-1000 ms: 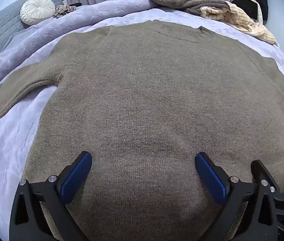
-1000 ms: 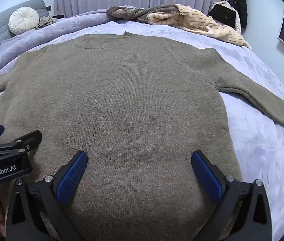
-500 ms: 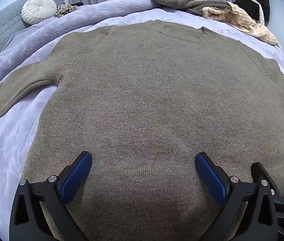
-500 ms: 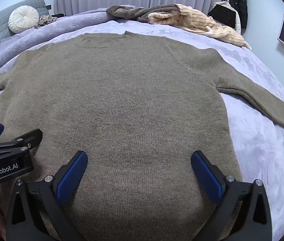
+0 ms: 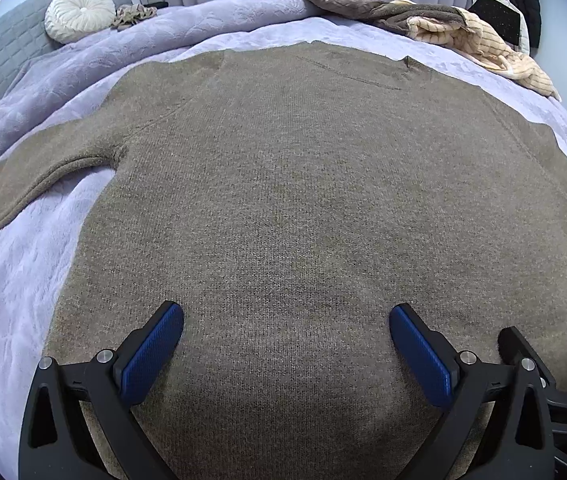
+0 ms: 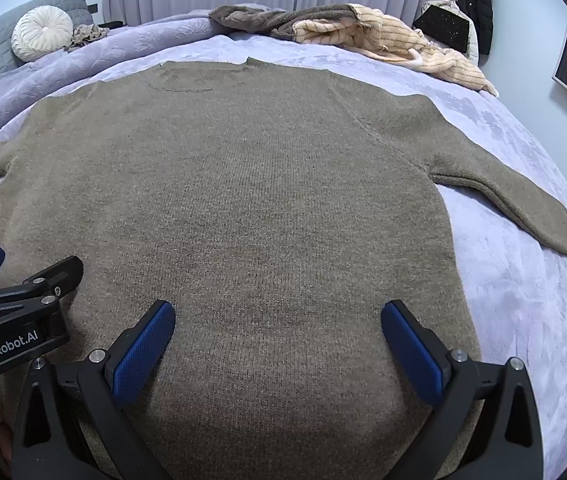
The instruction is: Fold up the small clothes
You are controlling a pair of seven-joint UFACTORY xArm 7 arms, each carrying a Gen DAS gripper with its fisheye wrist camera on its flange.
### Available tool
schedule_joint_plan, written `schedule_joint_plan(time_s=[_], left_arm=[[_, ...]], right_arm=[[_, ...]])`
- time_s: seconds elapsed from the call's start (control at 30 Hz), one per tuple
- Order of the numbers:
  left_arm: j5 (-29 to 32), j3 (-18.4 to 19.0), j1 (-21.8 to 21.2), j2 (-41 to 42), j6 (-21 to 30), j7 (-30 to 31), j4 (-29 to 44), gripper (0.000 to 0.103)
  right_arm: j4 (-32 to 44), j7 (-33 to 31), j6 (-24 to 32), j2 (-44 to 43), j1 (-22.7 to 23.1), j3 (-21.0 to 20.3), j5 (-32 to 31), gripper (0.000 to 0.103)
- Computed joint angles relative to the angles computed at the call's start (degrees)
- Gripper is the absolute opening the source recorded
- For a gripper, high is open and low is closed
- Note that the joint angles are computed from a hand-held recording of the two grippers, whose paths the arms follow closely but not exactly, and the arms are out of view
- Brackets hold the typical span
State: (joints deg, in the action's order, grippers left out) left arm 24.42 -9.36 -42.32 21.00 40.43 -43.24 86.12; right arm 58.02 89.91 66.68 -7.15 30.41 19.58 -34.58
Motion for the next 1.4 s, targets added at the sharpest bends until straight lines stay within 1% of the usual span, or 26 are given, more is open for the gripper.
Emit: schedule_joint_plan(time_s=[0.03,0.1,0.2,0.3,0.4,0.53,0.6,0.7,0.8,0.87,0.9,0.97,1.1,1.2,1.3,1.4], left_arm=[[-1.1,-0.4,0.4,0.3,0.9,1.3,0.8,0.103],[-3.2,-1.1,1.0,1.0,3.1,4.1,2.5,0.103],[-3.9,-0.8,0.9,1.1,3.6,4.8,2.8,0.103],[-5.4,-1.1,1.1,1.8,5.8,6.6,4.3,0.103],[-6.6,-1.1,1.1,2.5,7.2,7.5,5.8,0.103],[-6.8,-0.8,0.9,2.8,7.8,8.1,6.3,0.103],[-6.9,-0.6,0.7,3.4,9.0,8.3,7.5,0.103],[-7.3,-0.4,0.4,4.6,11.3,8.7,10.3,0.103],[-6.6,0.1,-0.2,3.6,11.4,7.3,10.1,0.103],[-4.3,0.9,-1.2,2.3,11.1,4.6,9.1,0.103],[-2.7,1.3,-1.6,1.4,11.0,3.2,8.5,0.103],[-2.0,0.6,-1.3,-0.4,10.1,2.2,6.7,0.103],[-0.8,-0.3,-0.6,-4.2,9.1,-0.2,4.5,0.103],[-3.3,-1.8,1.5,-6.6,8.2,2.3,4.4,0.103],[-1.0,-2.1,1.6,-8.7,9.0,1.6,4.6,0.103],[-1.3,-2.9,2.4,-9.7,8.0,3.0,4.7,0.103]], right_arm=[[0.6,-1.5,0.1,0.1,-0.1,-0.5,1.6,0.103],[0.4,-2.2,-0.4,-0.1,-0.3,-0.8,3.1,0.103],[0.7,-2.3,0.1,0.2,-0.5,-0.7,4.1,0.103],[3.4,-4.2,2.8,2.0,-0.4,-1.0,6.2,0.103],[3.7,-4.7,3.0,2.1,-0.3,-1.5,7.5,0.103],[3.8,-4.7,3.2,2.2,-0.1,-1.6,7.5,0.103],[4.0,-4.9,3.5,2.2,-0.1,-1.6,7.9,0.103],[4.6,-7.1,3.4,2.0,-0.4,-2.3,9.8,0.103],[4.4,-8.6,2.9,0.6,-0.9,-2.5,11.0,0.103],[3.8,-8.8,1.9,-0.8,-1.1,-2.2,11.2,0.103],[3.9,-8.7,1.8,-1.3,-1.2,-1.9,11.0,0.103],[4.7,-8.3,2.6,-1.8,-1.3,-1.0,9.8,0.103],[8.3,-7.4,6.8,-3.1,-0.9,1.4,5.3,0.103],[10.9,-5.4,9.9,-4.7,-0.5,3.6,0.6,0.103],[13.4,-4.1,13.8,-5.5,-0.2,6.4,-5.0,0.103],[16.0,-5.3,16.4,-3.6,-0.2,6.6,-6.9,0.103]])
